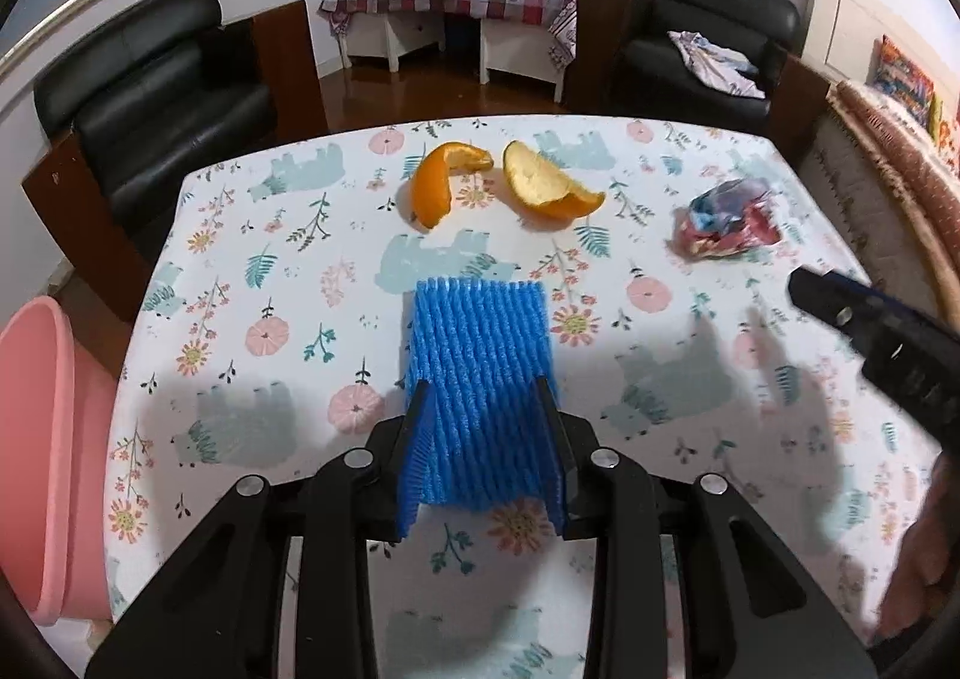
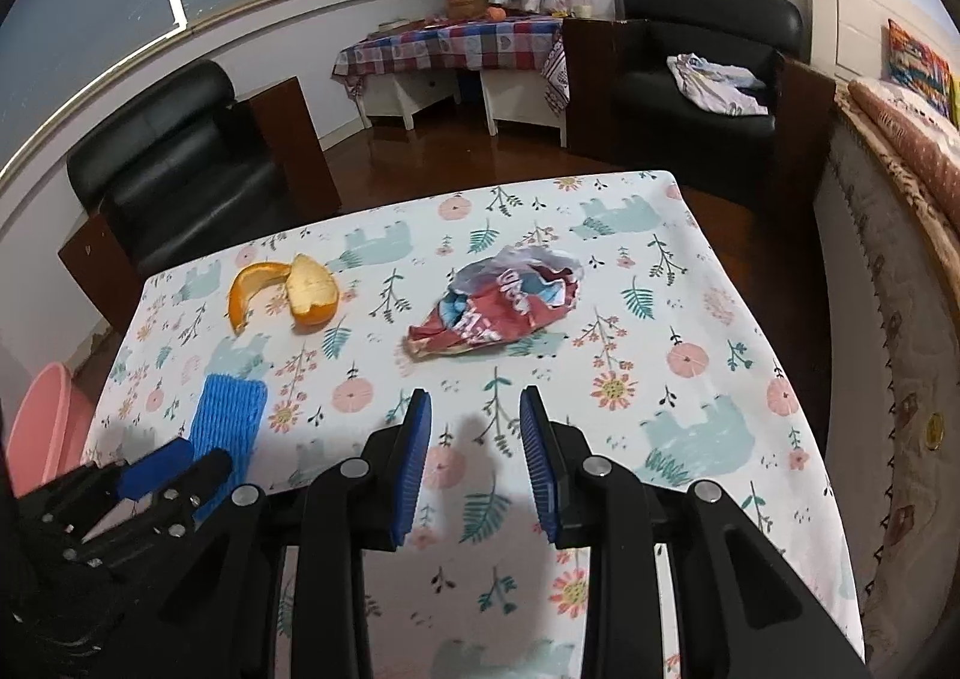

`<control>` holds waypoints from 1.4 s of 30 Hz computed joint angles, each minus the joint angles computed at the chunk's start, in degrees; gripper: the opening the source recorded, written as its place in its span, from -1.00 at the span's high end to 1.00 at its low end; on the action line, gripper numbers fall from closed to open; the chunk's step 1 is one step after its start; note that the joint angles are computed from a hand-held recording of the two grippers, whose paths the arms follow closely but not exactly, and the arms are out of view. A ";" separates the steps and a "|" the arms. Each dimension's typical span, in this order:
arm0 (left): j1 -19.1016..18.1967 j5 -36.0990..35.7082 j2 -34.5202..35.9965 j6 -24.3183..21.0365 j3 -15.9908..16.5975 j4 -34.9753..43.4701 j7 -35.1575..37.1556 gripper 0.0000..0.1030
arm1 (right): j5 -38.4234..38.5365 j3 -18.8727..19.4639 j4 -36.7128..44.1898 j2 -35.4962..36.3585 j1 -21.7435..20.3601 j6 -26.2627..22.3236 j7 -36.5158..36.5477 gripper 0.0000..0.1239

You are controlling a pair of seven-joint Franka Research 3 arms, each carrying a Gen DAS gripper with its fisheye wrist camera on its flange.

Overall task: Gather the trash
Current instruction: 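Grasp the blue mesh sponge with the left tool while the right tool reaches the wrapper, then grasp the red-white snack wrapper with the right tool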

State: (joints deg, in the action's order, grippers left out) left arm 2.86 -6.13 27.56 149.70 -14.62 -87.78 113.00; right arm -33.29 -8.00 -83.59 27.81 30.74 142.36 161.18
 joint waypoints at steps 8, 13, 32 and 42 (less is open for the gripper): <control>0.01 0.76 0.23 -0.42 -0.64 0.45 1.21 0.37 | -0.51 -1.23 3.36 2.05 -0.85 1.14 -1.19 0.26; -0.20 0.37 0.27 1.03 -0.55 -0.30 2.25 0.22 | 3.12 -1.15 10.67 6.78 -2.48 -1.96 -4.70 0.25; -1.01 2.77 -1.08 6.05 0.53 -3.67 3.25 0.21 | 13.32 -3.70 46.27 29.73 -4.45 -19.81 -15.56 0.20; -0.64 3.91 -0.27 5.20 -0.07 -2.58 1.90 0.21 | 12.56 -4.20 38.34 25.68 -3.80 -15.11 -13.49 0.35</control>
State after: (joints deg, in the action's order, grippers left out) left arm 2.22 -2.22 27.29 154.90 -14.69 -90.37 114.90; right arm -20.73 -12.20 -45.25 53.50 26.95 127.25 147.69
